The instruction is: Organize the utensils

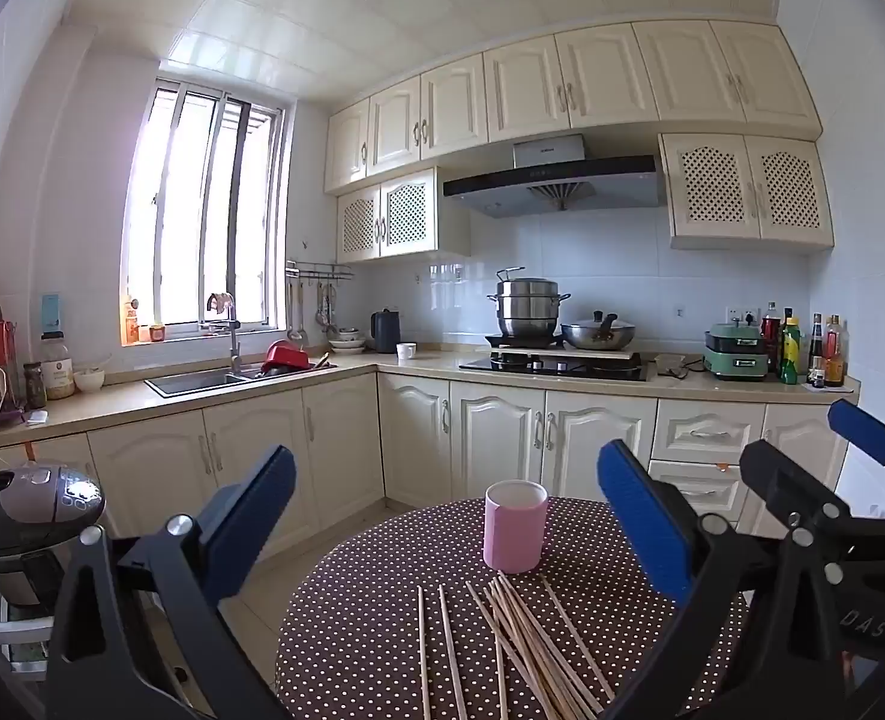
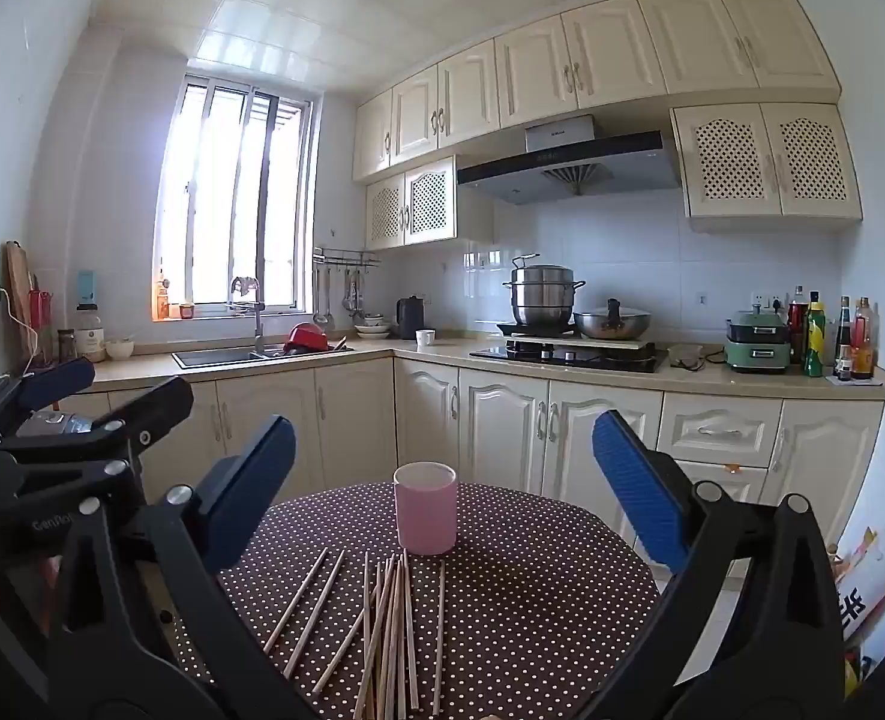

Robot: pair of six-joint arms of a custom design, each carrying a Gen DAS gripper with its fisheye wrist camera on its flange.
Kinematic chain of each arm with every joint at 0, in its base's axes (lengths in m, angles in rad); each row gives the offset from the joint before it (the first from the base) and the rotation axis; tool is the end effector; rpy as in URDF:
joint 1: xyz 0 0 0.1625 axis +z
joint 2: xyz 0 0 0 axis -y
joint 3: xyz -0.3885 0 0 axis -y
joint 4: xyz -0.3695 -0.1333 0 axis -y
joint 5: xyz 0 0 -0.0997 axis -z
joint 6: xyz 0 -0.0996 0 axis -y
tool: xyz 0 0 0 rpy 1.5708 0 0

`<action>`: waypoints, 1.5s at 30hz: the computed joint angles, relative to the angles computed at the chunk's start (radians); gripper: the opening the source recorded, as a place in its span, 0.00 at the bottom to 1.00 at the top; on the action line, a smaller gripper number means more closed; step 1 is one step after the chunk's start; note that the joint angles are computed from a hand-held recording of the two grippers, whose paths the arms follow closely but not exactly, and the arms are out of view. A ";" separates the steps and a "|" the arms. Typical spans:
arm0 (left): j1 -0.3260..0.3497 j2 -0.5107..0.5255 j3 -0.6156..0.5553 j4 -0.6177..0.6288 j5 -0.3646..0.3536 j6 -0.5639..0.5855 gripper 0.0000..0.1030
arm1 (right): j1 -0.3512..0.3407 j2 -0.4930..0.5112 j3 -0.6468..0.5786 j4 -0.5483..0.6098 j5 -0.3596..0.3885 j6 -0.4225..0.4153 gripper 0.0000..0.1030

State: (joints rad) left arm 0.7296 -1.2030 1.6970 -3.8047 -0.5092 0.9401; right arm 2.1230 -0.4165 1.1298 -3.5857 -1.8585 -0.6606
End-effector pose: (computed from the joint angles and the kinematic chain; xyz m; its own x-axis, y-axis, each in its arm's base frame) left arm -0.2230 -0.4949 0.4563 -0.6713 -0.2146 -0.7094 0.7066 0.1037 -0.7000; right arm 0.4846 -0.5862 0.1486 -0.6723 -0.3522 0.6511 -0.6991 0.0130 -0.7149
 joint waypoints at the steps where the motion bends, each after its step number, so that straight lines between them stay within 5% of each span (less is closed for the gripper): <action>1: 0.000 -0.001 0.001 0.005 0.001 -0.003 0.96 | -0.001 -0.001 0.000 0.001 0.001 0.005 0.94; 45: 0.011 0.005 -0.002 0.013 0.000 -0.008 0.96 | -0.008 0.005 -0.011 0.021 -0.001 0.015 0.94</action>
